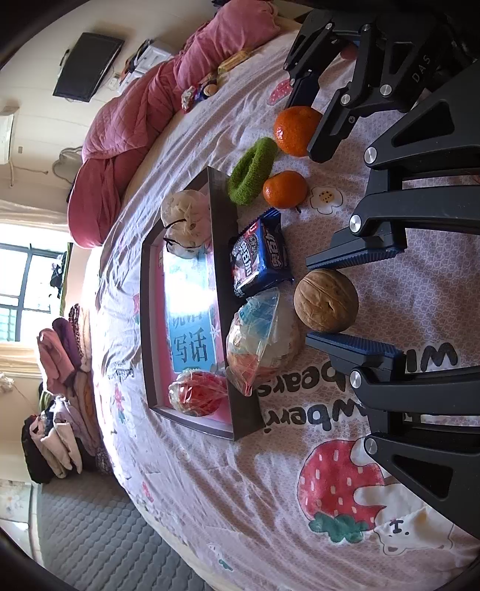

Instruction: Organize objects

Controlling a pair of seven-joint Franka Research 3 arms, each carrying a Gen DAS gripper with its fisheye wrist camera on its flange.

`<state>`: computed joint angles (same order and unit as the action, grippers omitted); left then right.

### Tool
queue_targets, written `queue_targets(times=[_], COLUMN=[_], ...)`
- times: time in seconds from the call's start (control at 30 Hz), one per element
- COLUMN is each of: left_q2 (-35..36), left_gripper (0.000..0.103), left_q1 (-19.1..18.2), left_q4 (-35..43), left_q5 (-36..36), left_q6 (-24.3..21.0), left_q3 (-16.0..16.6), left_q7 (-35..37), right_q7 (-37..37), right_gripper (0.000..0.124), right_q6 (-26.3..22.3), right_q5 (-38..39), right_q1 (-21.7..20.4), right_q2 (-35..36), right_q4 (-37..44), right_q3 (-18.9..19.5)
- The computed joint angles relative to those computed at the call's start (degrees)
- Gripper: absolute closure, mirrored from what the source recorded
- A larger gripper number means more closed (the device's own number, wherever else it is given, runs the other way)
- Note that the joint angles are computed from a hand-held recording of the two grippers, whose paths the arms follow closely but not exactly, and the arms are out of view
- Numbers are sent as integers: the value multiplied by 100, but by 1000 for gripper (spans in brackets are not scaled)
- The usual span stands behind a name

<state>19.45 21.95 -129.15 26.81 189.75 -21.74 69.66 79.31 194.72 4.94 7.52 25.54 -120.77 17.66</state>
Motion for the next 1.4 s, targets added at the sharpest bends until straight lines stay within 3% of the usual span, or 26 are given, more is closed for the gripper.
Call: queue_targets(times=[0.1, 0.3, 0.67, 0.77, 1.4], left_q2=[-16, 22, 79, 124, 199], left_gripper=[68, 68, 68, 68, 68], left_q1=[-123, 20, -277, -178, -706], left_q4=[34, 162, 507, 595, 1161], left_q5=[-7, -10, -229, -280, -529], left_q6=[-11, -47, -121, -174, -154], left_q3=[111, -67, 240, 119, 571], left_q7=[28, 120, 255, 336, 655], right_q7=[-11, 6, 41, 43, -5], right_gripper=[83, 84, 83, 83, 84], right_q6=[5, 15, 12, 11, 95], right_q5=[-20, -173, -395, -427, -596], right_q1=[18, -211, -517, -595, -541], right_q2=[24, 168, 373, 393, 603], right_q4=[76, 349, 803, 873, 1497], right_q3=[-5, 233, 485, 554, 522])
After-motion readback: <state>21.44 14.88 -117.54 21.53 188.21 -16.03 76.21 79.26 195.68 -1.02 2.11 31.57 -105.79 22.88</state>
